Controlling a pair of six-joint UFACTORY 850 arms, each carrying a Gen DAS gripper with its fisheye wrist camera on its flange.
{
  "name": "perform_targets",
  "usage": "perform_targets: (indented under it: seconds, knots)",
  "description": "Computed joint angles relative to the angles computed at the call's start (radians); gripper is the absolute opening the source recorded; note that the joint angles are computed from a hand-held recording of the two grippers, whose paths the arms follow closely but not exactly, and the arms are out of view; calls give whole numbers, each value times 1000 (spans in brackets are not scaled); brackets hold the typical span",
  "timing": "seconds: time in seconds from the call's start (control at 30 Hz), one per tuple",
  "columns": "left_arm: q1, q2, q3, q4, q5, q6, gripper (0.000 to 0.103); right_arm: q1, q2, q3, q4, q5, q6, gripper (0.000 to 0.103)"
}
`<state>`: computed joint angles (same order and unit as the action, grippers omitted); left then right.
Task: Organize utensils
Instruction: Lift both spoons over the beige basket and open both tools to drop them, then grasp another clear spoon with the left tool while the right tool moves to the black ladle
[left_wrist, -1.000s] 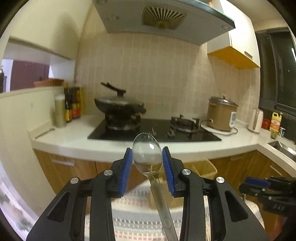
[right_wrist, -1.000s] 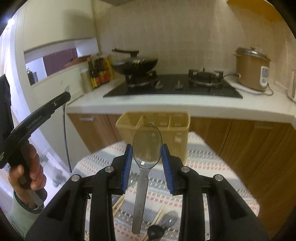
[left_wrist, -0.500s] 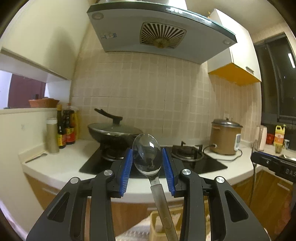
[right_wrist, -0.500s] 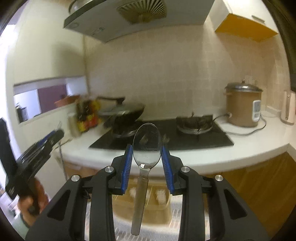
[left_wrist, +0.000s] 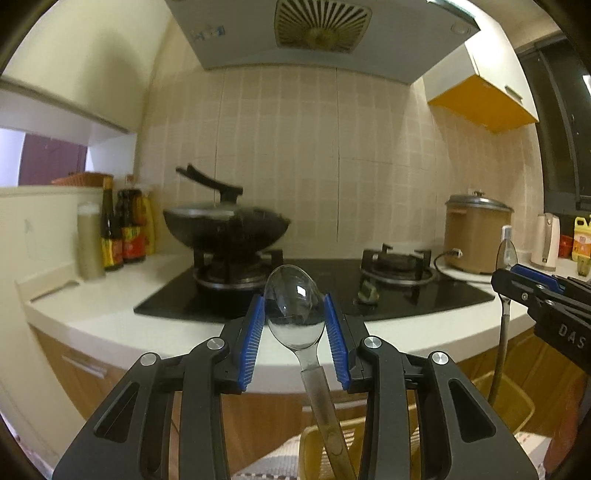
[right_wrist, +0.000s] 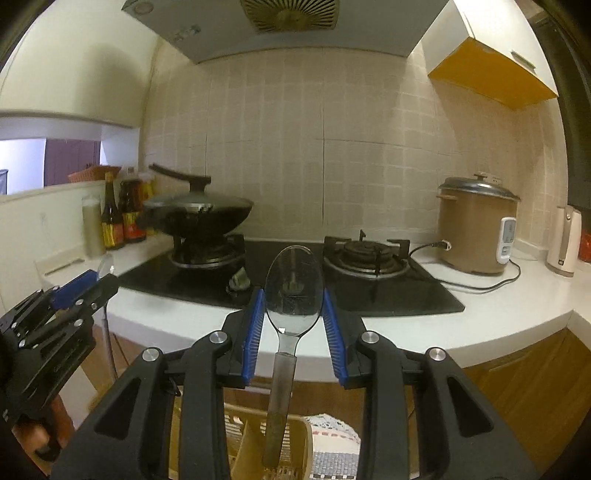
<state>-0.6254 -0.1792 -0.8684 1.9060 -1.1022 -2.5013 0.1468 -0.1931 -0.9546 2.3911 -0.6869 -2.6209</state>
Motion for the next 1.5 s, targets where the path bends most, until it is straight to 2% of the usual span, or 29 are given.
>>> perform_targets:
  seconds: [0.1,0.13,0.17,0.27,0.47,0.63,0.8,0.87,1.1,1.27,1.5]
  knots:
    - [0,3,21,21,5,-33,35,-13,2,17,-42,-17,37,30]
    - [1,11,29,27,18,-41,38,-19,5,20,-86,-17,74,36]
    - [-2,19,35,25,29,-46,49,-24,12,27,-108,-16,94,41]
    - [-13,59,60,21,54,-49,51,-36,36,52,-124,-21,105,51]
    - [-54,175,125,-11,113,-55,51,-74,120,121,-204,-13,187,51]
    - [-111,272,174,-85,167,-24,51,-112,204,171,-369,31,360,51]
    - [-173,348,216,-191,225,23,51,-150,273,203,-680,79,654,51]
    - [-195,363,222,-250,241,65,51,-175,289,215,-840,55,795,51]
    - [-265,398,274,-413,328,152,51,-237,310,273,-1120,-13,992,51]
    - [-276,389,314,-461,378,153,51,-285,312,323,-1177,-47,1001,51]
    - [-228,366,370,-484,551,129,51,-316,255,340,-1279,-54,1077,51]
